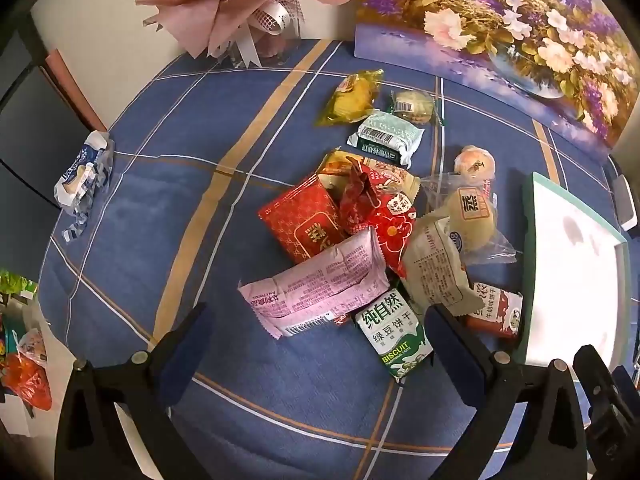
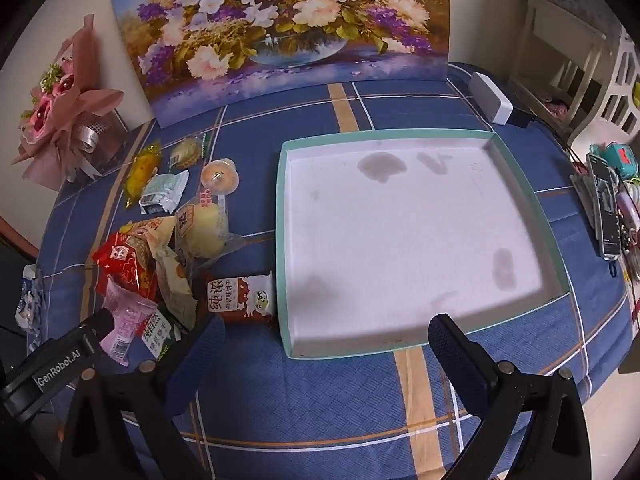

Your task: Organize snacks

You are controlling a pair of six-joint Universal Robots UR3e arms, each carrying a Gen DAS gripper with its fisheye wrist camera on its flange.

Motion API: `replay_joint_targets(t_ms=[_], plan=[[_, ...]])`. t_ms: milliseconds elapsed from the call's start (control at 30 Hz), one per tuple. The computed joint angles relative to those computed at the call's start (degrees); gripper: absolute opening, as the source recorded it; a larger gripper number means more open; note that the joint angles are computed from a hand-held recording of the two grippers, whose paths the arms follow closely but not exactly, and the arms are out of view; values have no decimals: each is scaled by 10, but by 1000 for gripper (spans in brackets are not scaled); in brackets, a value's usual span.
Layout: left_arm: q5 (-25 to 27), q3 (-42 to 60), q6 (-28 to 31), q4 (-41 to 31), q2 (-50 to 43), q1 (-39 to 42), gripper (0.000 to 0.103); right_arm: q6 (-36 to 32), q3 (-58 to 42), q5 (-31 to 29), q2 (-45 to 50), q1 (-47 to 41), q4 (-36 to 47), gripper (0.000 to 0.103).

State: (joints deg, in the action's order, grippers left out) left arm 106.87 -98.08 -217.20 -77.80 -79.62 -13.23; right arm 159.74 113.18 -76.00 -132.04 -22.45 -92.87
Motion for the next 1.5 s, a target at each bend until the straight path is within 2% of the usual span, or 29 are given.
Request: replay_joint_targets(t_ms=[1500], plan=[[-4, 0, 4, 3, 4, 1, 103, 8, 3, -12, 6, 27, -12, 103]])
